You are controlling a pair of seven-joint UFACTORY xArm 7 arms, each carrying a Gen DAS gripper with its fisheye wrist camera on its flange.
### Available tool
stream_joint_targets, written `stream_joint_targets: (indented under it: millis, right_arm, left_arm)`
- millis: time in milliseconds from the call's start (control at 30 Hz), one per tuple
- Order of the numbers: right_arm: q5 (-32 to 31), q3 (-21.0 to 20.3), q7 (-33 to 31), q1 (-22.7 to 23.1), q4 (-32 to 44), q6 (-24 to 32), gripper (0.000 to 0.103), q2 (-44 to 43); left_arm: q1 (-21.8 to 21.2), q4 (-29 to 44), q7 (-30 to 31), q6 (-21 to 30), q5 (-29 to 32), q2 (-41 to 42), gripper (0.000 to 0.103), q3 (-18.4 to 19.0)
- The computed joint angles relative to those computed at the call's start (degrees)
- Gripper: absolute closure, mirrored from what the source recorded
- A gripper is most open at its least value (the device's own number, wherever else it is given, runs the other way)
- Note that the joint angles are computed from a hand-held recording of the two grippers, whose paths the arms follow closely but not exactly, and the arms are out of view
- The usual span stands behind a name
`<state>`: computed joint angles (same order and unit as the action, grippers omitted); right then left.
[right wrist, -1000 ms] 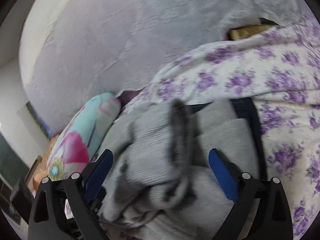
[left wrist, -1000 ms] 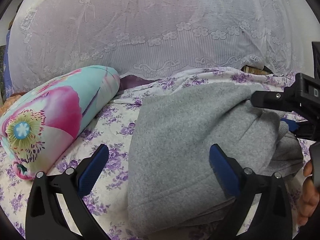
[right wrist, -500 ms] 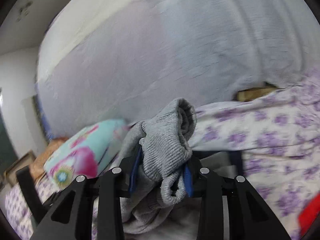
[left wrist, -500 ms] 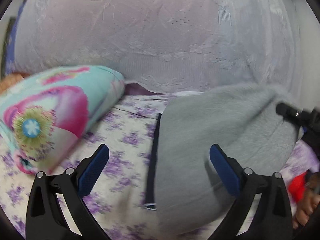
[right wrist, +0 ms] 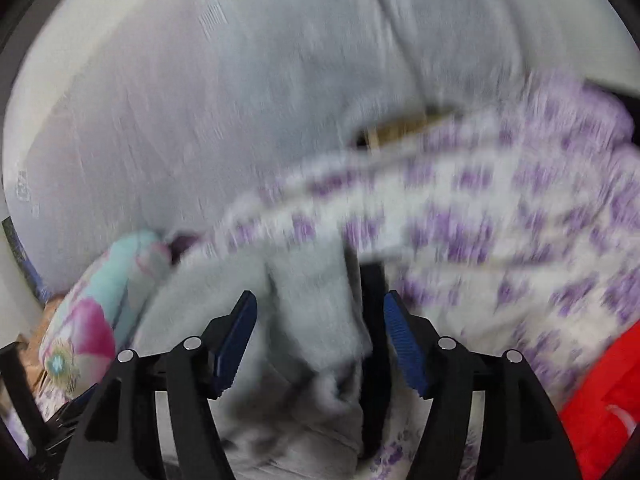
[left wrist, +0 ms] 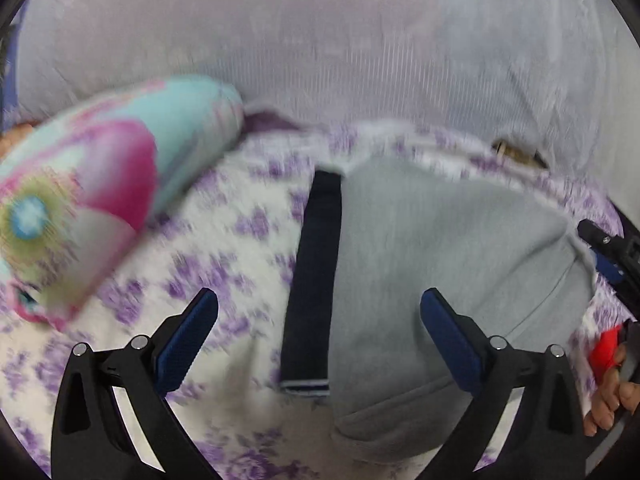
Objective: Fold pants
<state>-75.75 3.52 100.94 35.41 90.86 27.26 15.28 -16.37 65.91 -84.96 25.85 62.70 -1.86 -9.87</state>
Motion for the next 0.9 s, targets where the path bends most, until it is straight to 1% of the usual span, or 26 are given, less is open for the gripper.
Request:
stream_joint_targets:
  millis: [33,67,100,133,167,200,233,267,300,333,367,400,433,467,500,533,567,600,633,667,700,733,800,833,867,900]
  right_arm:
    - [-2.45,0.11,-0.52,1.13,1.25,1.61,0.036,0.18]
    - [-4.67,0.51,-2.2,2.38,3.16,2.41,0.036,0.92]
    - [-4.49,0.82,-5.2,2.74,5.71,1.98,0.036,2.64]
    - [-2.07,1.07,-9.66,2.87,9.06,1.76,0.036,5.05]
    - [2.62,1.59,-15.3,2.78,13.36,2.04,0.036,8.5]
    - [8.45,1.88,-21.1,2.44,17.39,2.63,0.037,11.84]
    - [13.67,4.52,-27.09,0.78,21.9,5.59,0.037,15.62]
    - [18.86,8.02,-33.08,-1.81,26.73,8.78,0.037,20.36]
    - [22.18,9.13,-37.93,-2.74,29.78,10.61,0.037,23.44]
    - [23.11,7.84,-40.44,-2.02,31.51,11.73,0.037,25.36]
    - [21.65,4.15,-40.56,0.53,31.79,11.6,0.037,25.76]
    - [22.46,2.81,-41.13,1.87,33.03,12.91,0.036,26.2]
    - [24.43,1.66,-41.78,2.73,33.37,13.27,0.036,25.97]
    - [24.4,1.81,-40.11,2.35,31.33,11.24,0.035,24.29]
    - [23.55,0.29,-36.92,2.73,27.46,7.4,0.035,21.74]
    - [21.81,-1.69,-33.14,3.61,23.49,4.19,0.035,18.99]
    - [19.45,-4.0,-29.63,5.56,20.11,3.39,0.034,16.21]
    - [17.9,-5.81,-27.78,7.1,17.84,3.73,0.033,14.13]
    - [15.87,-7.53,-25.55,8.75,15.31,4.04,0.029,12.1]
    - [14.34,-8.15,-24.38,9.79,12.84,5.55,0.026,10.22]
    - [13.88,-7.67,-24.61,9.6,11.69,6.73,0.026,9.56]
    - [13.53,-7.02,-24.87,9.35,10.46,7.88,0.026,8.87]
    - [15.03,-5.15,-25.68,8.02,7.69,9.78,0.025,8.17]
    - [16.38,-7.04,-25.23,9.21,6.15,9.11,0.02,8.12]
    - [17.03,-6.83,-22.44,8.01,3.52,6.03,0.012,7.68]
    - [20.08,-4.6,-21.5,4.41,1.37,0.57,0.01,7.23]
  left_arm:
    - [0.29,-0.18,-1.43,-1.16,1.22,-0.73,0.004,-0.24]
    - [0.53,-0.59,-3.16,-4.33,2.41,-1.47,0.004,-0.27]
    - [0.68,-0.47,-3.75,-6.8,2.86,-1.4,0.004,-0.5]
    - [0.48,0.31,-2.8,-8.02,2.24,-0.65,0.004,-0.91]
    - [-0.4,2.41,0.23,-6.85,1.32,1.23,0.004,-1.76]
    - [-2.02,4.88,3.01,-3.27,0.81,3.4,0.004,-2.13]
    - [-5.6,8.28,6.69,1.63,-0.47,6.75,0.004,-0.57]
    - [-7.67,10.46,9.45,4.14,-2.58,9.19,0.004,0.71]
    - [-7.33,11.72,11.37,4.24,-4.47,11.74,0.004,0.5]
    - [-4.6,11.47,10.88,1.95,-4.29,12.98,0.004,-1.52]
    - [-3.18,10.08,8.0,-2.72,-1.82,12.86,0.004,-1.38]
    - [-3.93,9.33,6.77,-5.03,-1.4,12.62,0.004,0.32]
    - [-5.52,8.94,7.42,-5.18,-2.48,12.11,0.004,2.09]
    - [-6.05,7.98,6.12,-6.35,-1.67,11.31,0.004,3.17]
    - [-6.29,6.48,3.83,-8.6,-0.53,10.18,0.004,4.32]
    - [-6.19,5.63,3.28,-9.96,-1.0,9.44,0.004,4.8]
    - [-5.75,3.74,1.57,-12.25,-1.08,7.59,0.004,5.43]
    - [-5.17,2.51,-1.31,-14.14,0.5,6.01,0.004,6.0]
    - [-4.51,2.12,-4.56,-14.26,3.01,4.69,0.004,6.32]
    - [-3.85,2.32,-5.84,-13.34,3.75,4.1,0.004,5.91]
    - [-2.69,2.23,-4.73,-12.96,2.09,3.61,0.004,5.68]
    - [-1.8,2.55,-1.65,-12.6,-1.48,3.93,0.004,5.14]
    - [-0.32,2.93,9.02,-11.33,-12.91,5.5,0.004,4.22]
    - [1.35,4.29,15.02,-8.62,-17.87,7.04,0.004,1.71]
    - [0.78,6.65,20.68,-6.09,-20.96,10.45,0.004,1.41]
    - [-1.19,6.99,23.95,-5.94,-23.44,11.69,0.004,3.5]
